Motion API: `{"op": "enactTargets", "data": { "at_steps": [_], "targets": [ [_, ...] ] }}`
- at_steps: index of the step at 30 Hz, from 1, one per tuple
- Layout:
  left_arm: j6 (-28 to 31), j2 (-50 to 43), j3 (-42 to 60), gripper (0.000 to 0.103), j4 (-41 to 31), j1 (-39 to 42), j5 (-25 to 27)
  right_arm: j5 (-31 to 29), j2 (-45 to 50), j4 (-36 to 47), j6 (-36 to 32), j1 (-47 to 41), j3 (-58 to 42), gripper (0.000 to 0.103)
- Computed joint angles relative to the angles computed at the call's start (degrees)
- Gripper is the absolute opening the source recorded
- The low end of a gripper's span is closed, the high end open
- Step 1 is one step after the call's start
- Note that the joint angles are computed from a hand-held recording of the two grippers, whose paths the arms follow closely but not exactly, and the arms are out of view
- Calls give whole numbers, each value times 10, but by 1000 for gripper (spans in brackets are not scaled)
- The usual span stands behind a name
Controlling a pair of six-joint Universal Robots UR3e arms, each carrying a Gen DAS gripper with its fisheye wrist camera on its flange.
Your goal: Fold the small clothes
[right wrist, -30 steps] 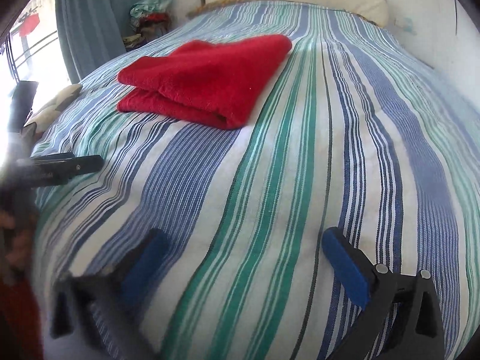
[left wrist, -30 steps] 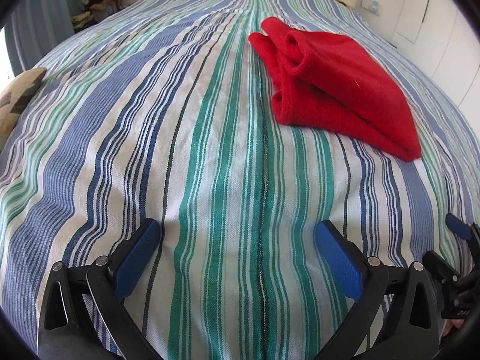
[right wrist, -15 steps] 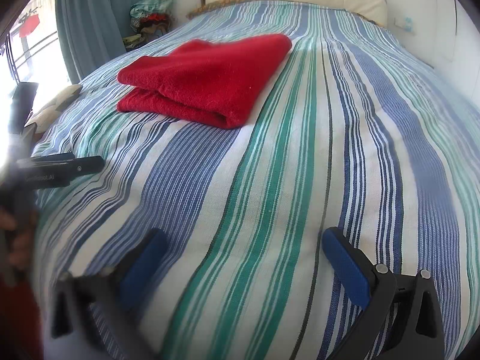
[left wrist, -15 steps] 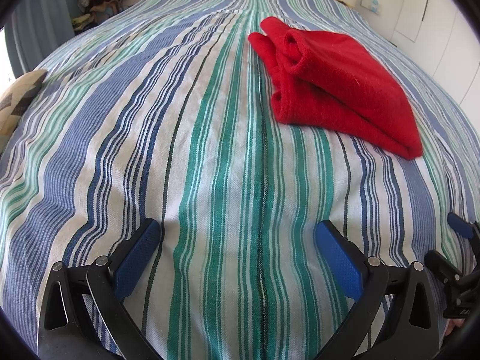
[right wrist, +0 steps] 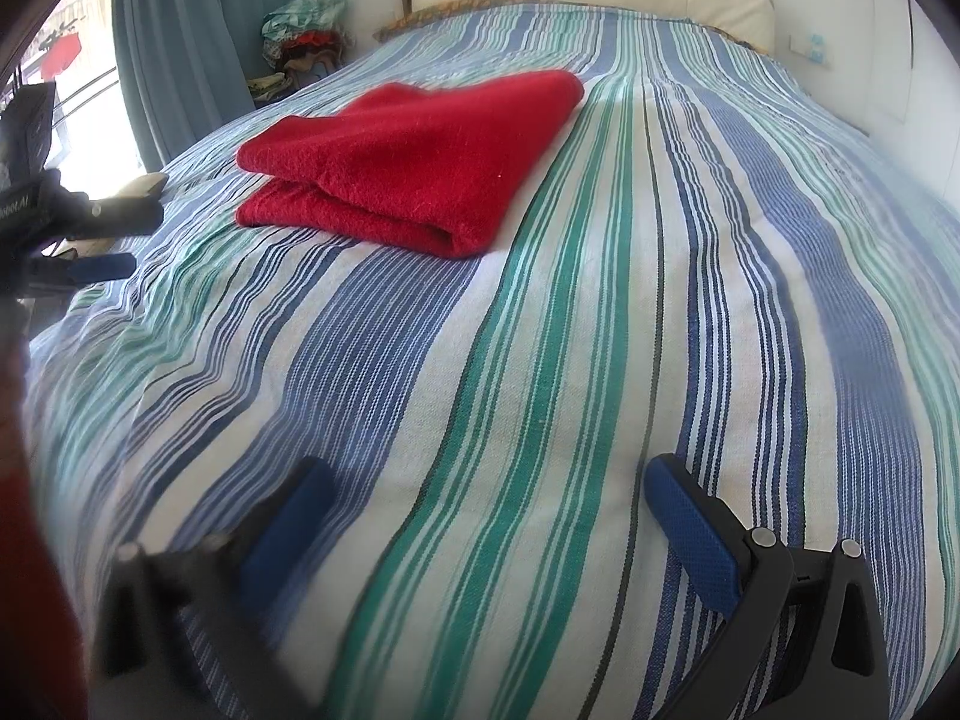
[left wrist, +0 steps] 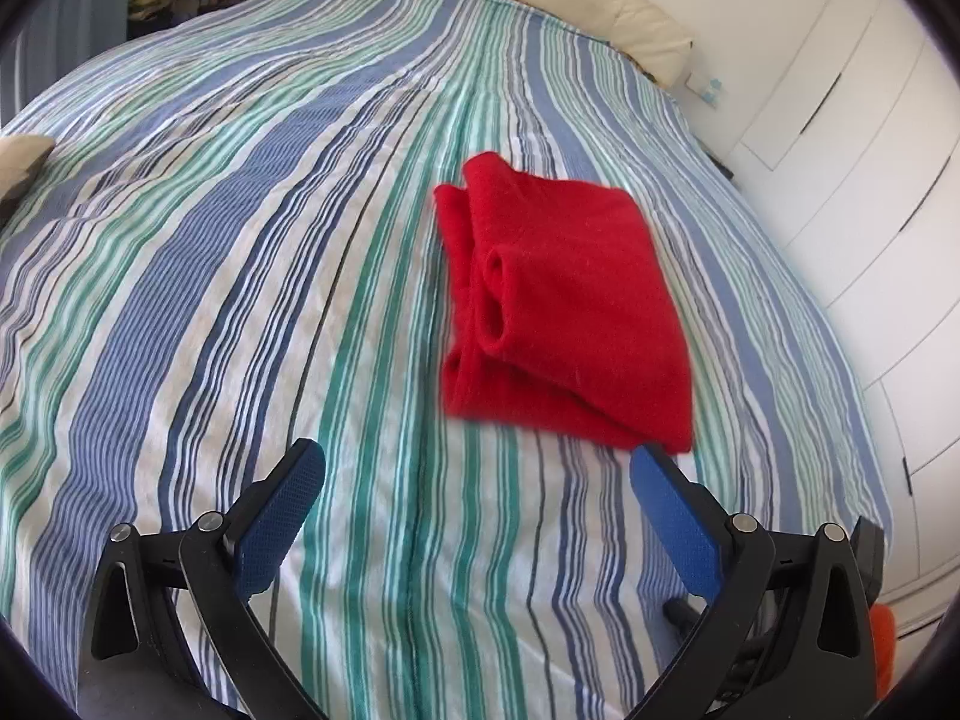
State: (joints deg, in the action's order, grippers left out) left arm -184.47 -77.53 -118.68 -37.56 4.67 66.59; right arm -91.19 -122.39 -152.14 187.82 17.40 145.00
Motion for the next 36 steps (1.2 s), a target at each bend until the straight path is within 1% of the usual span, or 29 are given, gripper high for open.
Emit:
{"op": "enactTargets", "data": {
  "at_steps": [3, 5, 6, 7, 8, 9, 10, 12, 15, 16, 17, 18, 19, 20, 21, 22, 23, 24, 25, 26, 29, 33, 34, 36],
  "targets": [
    [-10, -87, 118, 102, -22, -2, -13, -4, 5, 37, 3, 5, -25, 103],
    [-5, -142, 184, 102, -31, 4, -24, 12, 3, 106, -9, -8, -66, 103],
    [1, -173, 217, 102, -39, 7, -30, 37, -7, 144, -21, -30, -86, 103],
    [4, -207, 251, 102, -50, 6, -32, 78, -27, 173, -38, -68, -99, 103],
    [-1, -240, 278, 102, -57, 3, -26, 125, -48, 191, -56, -114, -109, 103],
    [-10, -274, 305, 102, -66, 1, -23, 160, -53, 194, -65, -152, -123, 102],
    [-17, -306, 328, 102, -76, 0, -24, 185, -40, 183, -66, -183, -141, 103],
    [-30, -357, 355, 102, -84, -7, -16, 247, 24, 146, -55, -239, -186, 103],
    [-32, -387, 353, 101, -62, -25, -13, 321, 176, 40, 15, -281, -252, 103],
    [-26, -389, 347, 101, -46, -31, -14, 326, 232, 7, 43, -280, -277, 103],
    [-21, -391, 345, 97, -39, -37, -15, 343, 287, -20, 68, -282, -297, 102],
    [-17, -393, 343, 89, -39, -38, -21, 366, 340, -35, 90, -282, -317, 98],
    [-15, -396, 344, 62, -46, -38, -33, 389, 388, -42, 110, -280, -334, 88],
    [-12, -398, 349, 34, -60, -38, -45, 404, 428, -37, 122, -271, -352, 81],
    [-10, -402, 360, 26, -76, -40, -45, 404, 455, -32, 117, -253, -368, 71],
    [-13, -398, 370, 22, -86, -45, -31, 384, 468, -32, 96, -229, -384, 53],
    [-13, -393, 380, 20, -96, -48, -27, 353, 475, -12, 70, -203, -411, 43],
    [-14, -386, 388, 20, -100, -49, -26, 320, 477, 10, 62, -183, -436, 38],
    [-13, -376, 392, 19, -99, -50, -28, 304, 474, 21, 65, -174, -454, 33],
    [-12, -368, 400, 19, -99, -51, -33, 295, 466, 30, 62, -170, -469, 32],
    [-15, -341, 426, 19, -97, -49, -55, 271, 436, 66, 22, -161, -531, 32],
    [-22, -337, 484, 20, -125, -55, -72, 271, 395, 118, -13, -169, -598, 32],
    [-24, -340, 491, 21, -136, -59, -71, 273, 391, 138, -18, -173, -617, 32],
    [-22, -351, 489, 29, -154, -72, -50, 275, 384, 168, -16, -180, -632, 33]
  ]
}}
